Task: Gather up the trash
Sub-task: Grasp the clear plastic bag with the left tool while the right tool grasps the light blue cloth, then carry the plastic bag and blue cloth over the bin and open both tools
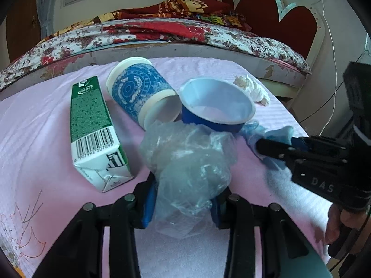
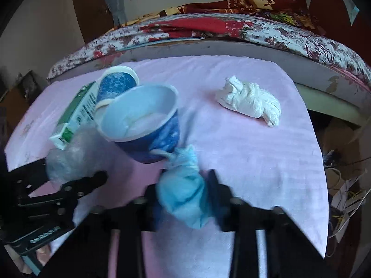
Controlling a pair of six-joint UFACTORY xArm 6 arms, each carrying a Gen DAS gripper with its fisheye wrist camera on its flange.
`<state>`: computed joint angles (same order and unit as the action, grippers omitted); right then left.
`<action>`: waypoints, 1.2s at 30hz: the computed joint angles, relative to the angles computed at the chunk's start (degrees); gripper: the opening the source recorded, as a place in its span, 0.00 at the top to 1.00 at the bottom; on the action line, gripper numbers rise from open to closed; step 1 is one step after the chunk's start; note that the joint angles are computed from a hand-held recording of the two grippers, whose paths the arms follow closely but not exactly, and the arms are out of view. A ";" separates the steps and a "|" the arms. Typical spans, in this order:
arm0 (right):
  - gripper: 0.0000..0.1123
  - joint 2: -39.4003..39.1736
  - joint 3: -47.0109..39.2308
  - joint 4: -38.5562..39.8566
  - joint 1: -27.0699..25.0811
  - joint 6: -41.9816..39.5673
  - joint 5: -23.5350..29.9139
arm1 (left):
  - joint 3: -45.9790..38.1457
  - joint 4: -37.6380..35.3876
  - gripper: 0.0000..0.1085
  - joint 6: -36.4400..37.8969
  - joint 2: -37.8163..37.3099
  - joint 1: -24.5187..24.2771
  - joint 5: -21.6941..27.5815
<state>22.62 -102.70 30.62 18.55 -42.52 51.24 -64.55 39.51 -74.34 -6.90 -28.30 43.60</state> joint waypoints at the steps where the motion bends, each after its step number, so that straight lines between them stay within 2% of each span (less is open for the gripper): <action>1: 0.80 -0.80 1.09 0.13 -0.02 -0.33 -0.56 | 0.14 0.46 0.64 -0.40 -0.20 -0.24 0.05; 4: 0.80 -4.41 6.07 0.26 -0.28 -1.86 -3.97 | 0.45 1.38 0.64 -1.20 -0.72 -1.12 0.19; 12: 0.80 -15.03 18.46 3.46 -2.45 -5.69 -7.89 | 0.38 3.93 0.65 -3.12 -2.03 -5.48 2.13; 19: 0.80 -25.21 28.88 7.05 -5.68 -10.14 -9.08 | -0.11 5.61 0.66 -4.75 -2.39 -11.02 4.58; 26: 0.80 -33.91 36.70 8.97 -11.20 -13.25 -7.15 | -2.33 7.05 0.66 -5.75 -1.14 -15.96 6.36; 36: 0.80 -42.73 41.90 12.08 -21.89 -18.90 -1.70 | -7.12 8.40 0.67 -5.97 2.25 -21.48 7.71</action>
